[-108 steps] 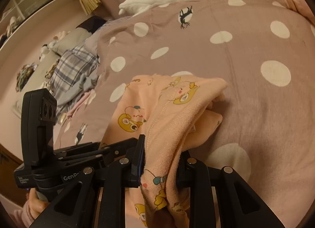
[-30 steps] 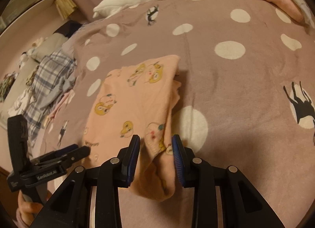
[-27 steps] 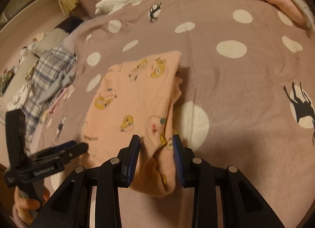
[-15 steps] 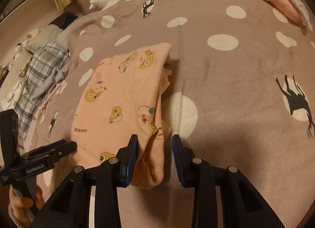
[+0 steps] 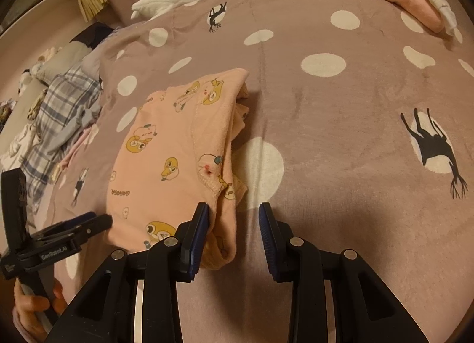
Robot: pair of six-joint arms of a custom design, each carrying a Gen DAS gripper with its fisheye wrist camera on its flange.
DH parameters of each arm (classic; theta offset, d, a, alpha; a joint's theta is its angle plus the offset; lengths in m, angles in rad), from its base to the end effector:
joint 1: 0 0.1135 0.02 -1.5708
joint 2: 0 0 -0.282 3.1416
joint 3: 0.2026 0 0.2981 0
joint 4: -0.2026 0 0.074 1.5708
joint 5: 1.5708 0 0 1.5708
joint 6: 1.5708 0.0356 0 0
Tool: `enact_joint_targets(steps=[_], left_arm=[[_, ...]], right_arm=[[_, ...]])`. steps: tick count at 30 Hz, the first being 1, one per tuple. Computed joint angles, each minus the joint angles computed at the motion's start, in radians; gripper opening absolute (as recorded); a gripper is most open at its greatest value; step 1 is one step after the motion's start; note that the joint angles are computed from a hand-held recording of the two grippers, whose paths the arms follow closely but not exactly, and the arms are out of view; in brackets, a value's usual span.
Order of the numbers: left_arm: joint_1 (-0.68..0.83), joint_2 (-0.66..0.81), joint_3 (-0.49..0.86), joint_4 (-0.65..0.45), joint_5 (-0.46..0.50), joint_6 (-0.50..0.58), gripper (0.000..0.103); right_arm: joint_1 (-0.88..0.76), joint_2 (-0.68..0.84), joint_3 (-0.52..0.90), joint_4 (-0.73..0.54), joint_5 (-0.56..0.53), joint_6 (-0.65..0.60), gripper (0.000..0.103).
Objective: Fold small clothes
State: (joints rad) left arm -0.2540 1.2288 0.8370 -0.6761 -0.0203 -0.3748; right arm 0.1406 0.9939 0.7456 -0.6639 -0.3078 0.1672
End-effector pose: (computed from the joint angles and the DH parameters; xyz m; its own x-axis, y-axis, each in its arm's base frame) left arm 0.2625 -0.0674 0.2271 -0.8777 -0.1503 -0.4550 -0.0855 0.9834 -0.1599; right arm 0.2262 0.0429 0.2509 -0.8249 0.0434 -0.5636 -0.1824 0.9233 0.3381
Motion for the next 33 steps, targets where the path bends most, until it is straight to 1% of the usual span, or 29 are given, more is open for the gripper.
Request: enact_joint_targets(steps=[9, 14, 21, 24, 26, 29, 33], left_arm=[[-0.014, -0.012, -0.007, -0.009, -0.02, -0.004, 0.067], [-0.017, -0.015, -0.011, -0.008, -0.025, -0.008, 0.067], [-0.021, -0.028, -0.015, -0.018, -0.032, -0.014, 0.067], [-0.021, -0.041, -0.018, -0.025, -0.032, -0.019, 0.065], [-0.032, -0.051, -0.02, -0.032, -0.043, -0.028, 0.065], [-0.047, -0.072, -0.024, -0.041, -0.053, -0.04, 0.065], [-0.069, -0.106, -0.024, -0.055, -0.067, -0.056, 0.065]], right_arm=[[0.0, 0.004, 0.002, -0.013, 0.027, 0.007, 0.033], [-0.01, -0.028, -0.011, -0.002, -0.023, 0.001, 0.033], [0.028, 0.013, -0.005, -0.01, 0.039, 0.005, 0.033], [0.016, -0.006, -0.008, -0.024, 0.048, -0.004, 0.033], [0.014, -0.025, -0.009, -0.044, 0.083, -0.012, 0.033], [-0.01, -0.061, -0.015, -0.068, 0.066, -0.027, 0.033], [0.003, -0.106, -0.017, -0.091, 0.088, -0.037, 0.033]])
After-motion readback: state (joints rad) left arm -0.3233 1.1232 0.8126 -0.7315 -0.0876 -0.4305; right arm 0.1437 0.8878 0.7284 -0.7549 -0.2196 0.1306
